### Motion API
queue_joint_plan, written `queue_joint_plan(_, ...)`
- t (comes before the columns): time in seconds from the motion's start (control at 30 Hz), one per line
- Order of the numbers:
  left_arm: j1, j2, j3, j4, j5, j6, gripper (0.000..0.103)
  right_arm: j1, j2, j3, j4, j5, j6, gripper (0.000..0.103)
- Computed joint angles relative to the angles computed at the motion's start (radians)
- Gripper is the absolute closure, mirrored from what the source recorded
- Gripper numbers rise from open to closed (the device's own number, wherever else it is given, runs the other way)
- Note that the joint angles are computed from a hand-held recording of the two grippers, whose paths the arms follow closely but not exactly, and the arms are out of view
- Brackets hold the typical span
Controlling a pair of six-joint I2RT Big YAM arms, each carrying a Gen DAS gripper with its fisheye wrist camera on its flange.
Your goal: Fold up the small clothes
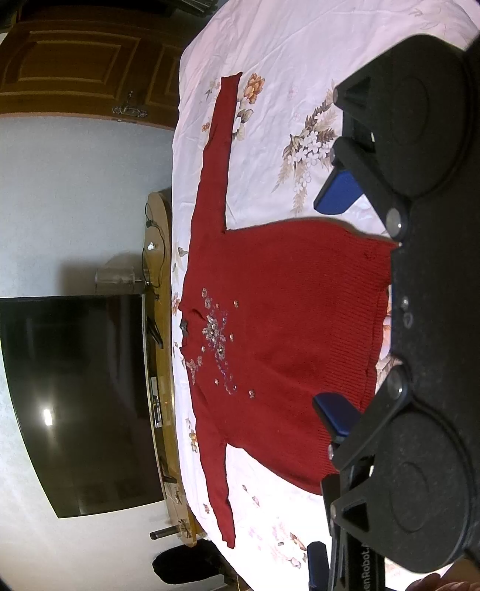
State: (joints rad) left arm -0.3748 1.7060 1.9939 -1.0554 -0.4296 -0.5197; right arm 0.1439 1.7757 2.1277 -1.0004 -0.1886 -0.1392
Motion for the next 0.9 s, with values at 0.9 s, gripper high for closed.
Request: queue_joint_plan(0.9, -0.007, -0.007, -0.009, 0.006, -0.007, -0.002, 0.000, 0.003, -0.001, -0.001, 0.003, 0.003, -0.002, 0.001)
